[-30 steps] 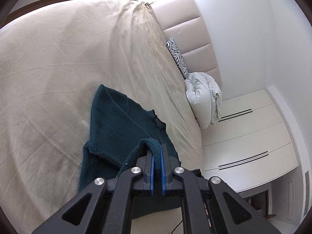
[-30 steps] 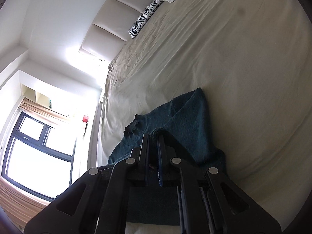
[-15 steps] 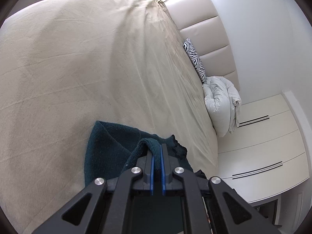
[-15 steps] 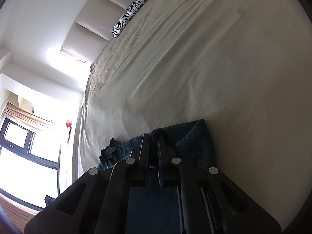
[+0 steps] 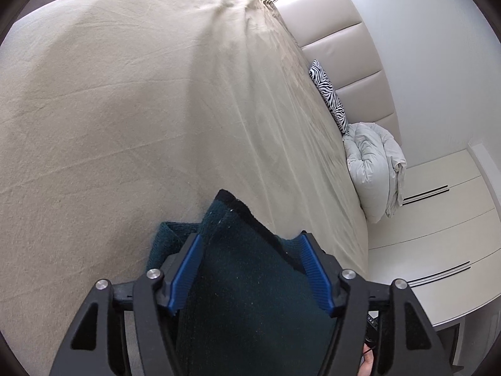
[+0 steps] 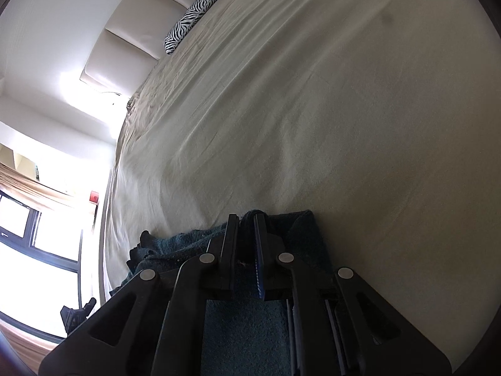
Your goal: Fold small clothes
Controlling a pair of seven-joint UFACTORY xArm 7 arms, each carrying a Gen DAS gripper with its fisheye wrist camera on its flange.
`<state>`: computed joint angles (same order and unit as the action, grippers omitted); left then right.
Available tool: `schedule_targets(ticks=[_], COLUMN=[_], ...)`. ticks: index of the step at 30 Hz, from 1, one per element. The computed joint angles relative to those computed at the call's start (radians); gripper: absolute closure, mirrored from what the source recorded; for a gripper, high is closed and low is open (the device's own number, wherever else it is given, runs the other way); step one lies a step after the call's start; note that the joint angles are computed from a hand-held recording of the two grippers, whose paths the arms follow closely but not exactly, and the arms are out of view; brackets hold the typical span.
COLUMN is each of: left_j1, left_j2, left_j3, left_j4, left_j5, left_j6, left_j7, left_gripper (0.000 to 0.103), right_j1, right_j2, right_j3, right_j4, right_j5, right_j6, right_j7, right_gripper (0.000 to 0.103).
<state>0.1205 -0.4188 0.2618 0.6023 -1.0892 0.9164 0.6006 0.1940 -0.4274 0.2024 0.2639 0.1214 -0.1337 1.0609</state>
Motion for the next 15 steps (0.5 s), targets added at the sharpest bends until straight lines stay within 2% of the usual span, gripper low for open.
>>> schedule_targets(ticks=[2, 8, 13, 15], left_j1=[0.013, 0.024, 0.047, 0.051], left_j2=[-0.062, -0.319, -0.54, -0.606], left_j3=[-0.007, -0.017, -0.033, -0.038], left_j4=[-0.027, -0.162, -0.288, -0.328], left_j5=[0.031, 0.181, 0.313, 0.372], left_j6=[-0.01, -0.063, -0.082, -0.081], left_j7=[0.0, -0.026, -0.087, -0.106], left_gripper=[0.037, 0.036, 0.036, 0.036], right_j1=[-0.058, -0.096, -0.022, 0.004], right_j2=[-0.06, -0.206, -0.315, -0.33], right_j3=[0.07, 0.157, 0.188, 0.205], right_j4=[-0.017, -0.024, 0.024, 0.038], right_j5=[0.006, -0.071, -0.177, -0.214], right_j6=[0.04, 0.203, 0.459, 0.521], right_j7=[0.031, 0.09, 0.091, 0.1], right_gripper=[0.082, 0.082, 0.082, 0.082])
